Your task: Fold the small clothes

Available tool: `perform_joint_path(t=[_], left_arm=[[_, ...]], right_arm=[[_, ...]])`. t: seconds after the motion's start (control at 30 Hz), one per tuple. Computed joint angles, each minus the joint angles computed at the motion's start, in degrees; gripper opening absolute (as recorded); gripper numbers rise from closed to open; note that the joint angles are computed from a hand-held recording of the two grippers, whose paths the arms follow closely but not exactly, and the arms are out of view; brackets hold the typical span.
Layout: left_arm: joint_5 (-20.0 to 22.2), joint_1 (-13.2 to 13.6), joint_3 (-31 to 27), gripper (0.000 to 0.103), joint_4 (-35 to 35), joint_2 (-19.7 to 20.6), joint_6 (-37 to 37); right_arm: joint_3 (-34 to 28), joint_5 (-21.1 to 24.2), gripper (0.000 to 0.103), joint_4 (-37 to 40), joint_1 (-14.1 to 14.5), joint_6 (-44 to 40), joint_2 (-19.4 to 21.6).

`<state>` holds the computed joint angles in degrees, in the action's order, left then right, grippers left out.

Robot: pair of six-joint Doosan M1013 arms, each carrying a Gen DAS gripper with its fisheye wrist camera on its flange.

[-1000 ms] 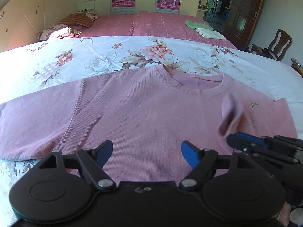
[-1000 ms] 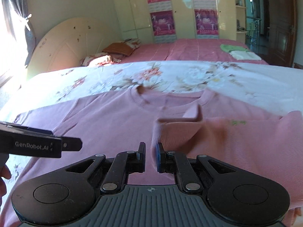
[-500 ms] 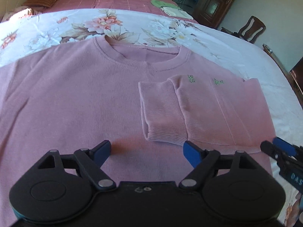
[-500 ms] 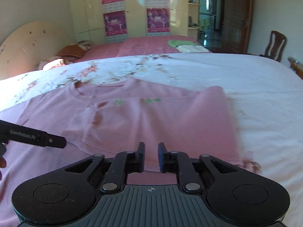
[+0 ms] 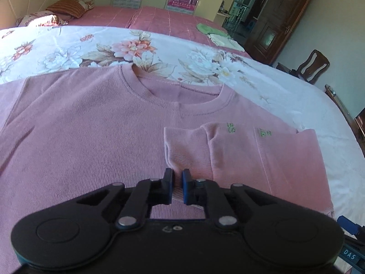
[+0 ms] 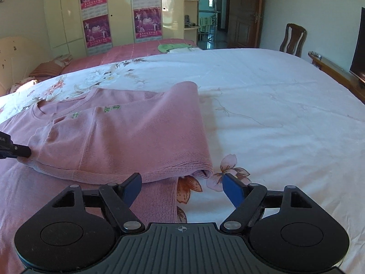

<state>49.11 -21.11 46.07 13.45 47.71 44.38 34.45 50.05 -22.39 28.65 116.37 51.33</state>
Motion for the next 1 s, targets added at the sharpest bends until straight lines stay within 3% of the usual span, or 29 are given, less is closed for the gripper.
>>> perform_joint_path(t=[0.17,0.37,0.4,0.43,0.5,0.67,0.7,0.73,0.8,0.83,0.9,0.97,1.0], left_arm=[[-4.18,0.29,1.96,0.007,1.67,-2.05,-2.09],[-4.52,0.86,5.15,0.006,7.76,-4.19,-7.90],[-4.54,1.00,5.94,0.006,9.77,-4.62,-10.22],[-4.32,1.11,6.57,0.006,11.68,-4.96,-12.21],[-2.55,1.72,6.66,0.006,11.78,-4.94,-12.64],[0.48,2.01,6.55,0.006,10.98,-3.93,-9.94],[1.04,1.86,6.35,0.004,11.99,-3.62,-10.27],[2.29,1.65,6.18,0.000,13.76,-3.31,-11.36],[3.84,1.88,6.10,0.000,13.94,-2.93,-12.15],[4.63,2.08,5.91,0.000,13.14,-2.73,-11.81],[5.96,2.10,5.92,0.000,12.96,-2.68,-10.45],[5.10,1.83,7.35,0.006,14.48,-3.66,-10.83],[4.63,1.62,7.94,0.017,15.48,-4.14,-11.07]], right_arm=[[-1.03,1.44,0.078,0.77,-0.19,0.81,0.76],[-2.42,1.89,0.078,1.19,-0.10,-0.22,1.61],[-3.01,1.81,0.075,1.07,-0.07,0.00,1.99],[-3.99,2.18,0.055,1.45,-0.09,-0.34,2.53],[-7.48,4.29,0.037,2.89,-0.21,-1.01,4.38],[-13.09,5.31,0.037,2.85,-0.16,-2.37,7.45],[-13.01,4.87,0.027,3.02,-0.21,-2.27,7.38],[-13.19,5.17,0.006,3.47,-0.38,-1.45,7.40],[-11.97,5.06,0.006,3.65,-0.83,1.46,6.78],[-12.65,6.84,0.006,5.93,-1.15,0.24,6.95],[-10.41,5.83,0.006,5.90,-1.13,-0.72,5.93],[-9.03,5.73,0.007,6.53,-1.10,-3.01,4.99],[-8.15,5.83,0.007,7.46,-1.26,-3.12,4.37]])
